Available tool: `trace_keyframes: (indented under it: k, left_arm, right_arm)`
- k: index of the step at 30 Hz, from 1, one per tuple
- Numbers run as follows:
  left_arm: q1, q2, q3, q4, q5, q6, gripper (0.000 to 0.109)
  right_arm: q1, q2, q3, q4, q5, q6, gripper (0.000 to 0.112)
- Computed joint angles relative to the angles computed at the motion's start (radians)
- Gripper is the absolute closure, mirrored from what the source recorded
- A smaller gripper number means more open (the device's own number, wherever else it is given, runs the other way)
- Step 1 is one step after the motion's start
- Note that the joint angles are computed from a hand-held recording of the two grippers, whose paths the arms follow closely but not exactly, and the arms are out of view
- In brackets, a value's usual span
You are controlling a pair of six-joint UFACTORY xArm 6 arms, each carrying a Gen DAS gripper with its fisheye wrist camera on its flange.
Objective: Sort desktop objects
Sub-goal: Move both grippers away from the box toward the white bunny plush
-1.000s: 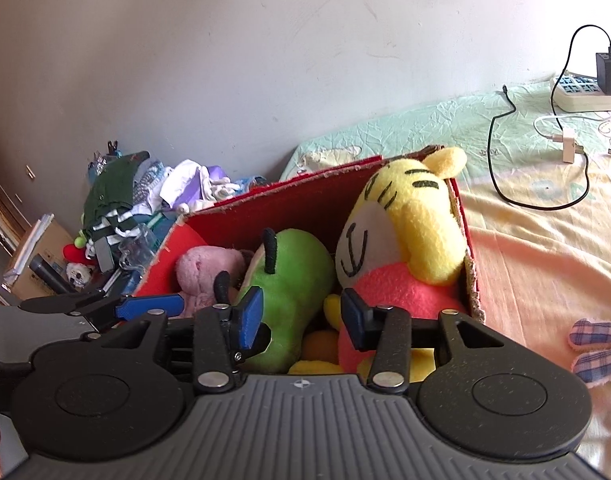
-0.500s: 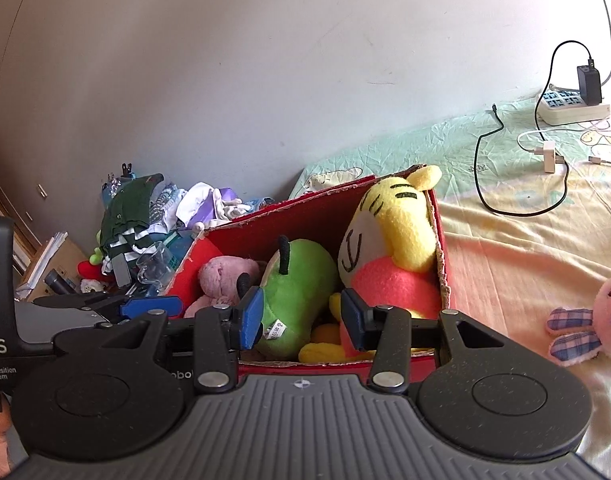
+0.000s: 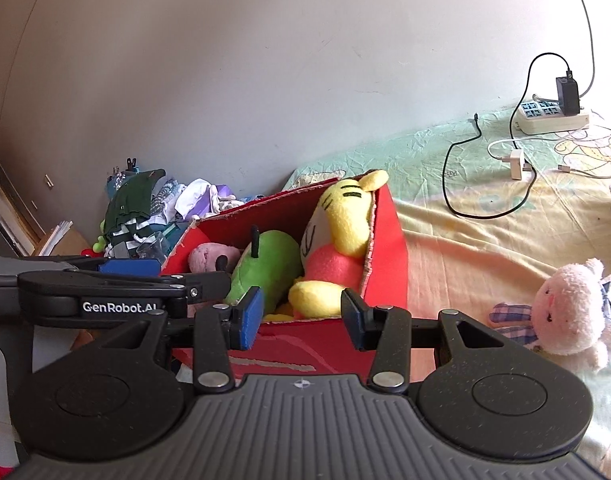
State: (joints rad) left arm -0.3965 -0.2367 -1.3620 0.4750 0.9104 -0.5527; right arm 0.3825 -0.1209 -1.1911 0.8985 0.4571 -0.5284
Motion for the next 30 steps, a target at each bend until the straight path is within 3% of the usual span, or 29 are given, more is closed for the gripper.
trace_keyframes:
  k: [9,16,19,23,30]
  left_arm:
    - [-0.131,0.089,-0.082,-0.006,-0.001,-0.058,0.022]
    - [-0.181,0.241,-0.187,-0.167,-0.067,-0.019,0.025]
    - [-0.194,0.312,-0.245,-0.198,-0.073,-0.034,0.025]
    - [-0.192,0.368,-0.263,-0.229,-0.131,-0.016,0.023]
    - [-0.18,0.469,-0.342,-0.446,-0.08,0.047,0.028]
  right_arm:
    - [-0.167,-0.063,0.051,-0.002,0.139,-0.092,0.066]
    - [-0.307,-0.051,0.051,-0.011,0.218,-0.147,0.066]
    - [-0.362,-0.021,0.026,-0.03,0.255,-0.157,0.066]
    - [-0.437,0.051,-0.042,-0.052,0.371,-0.123,0.066]
    - [-0.513,0.168,-0.129,-0.047,0.456,-0.032,0.066]
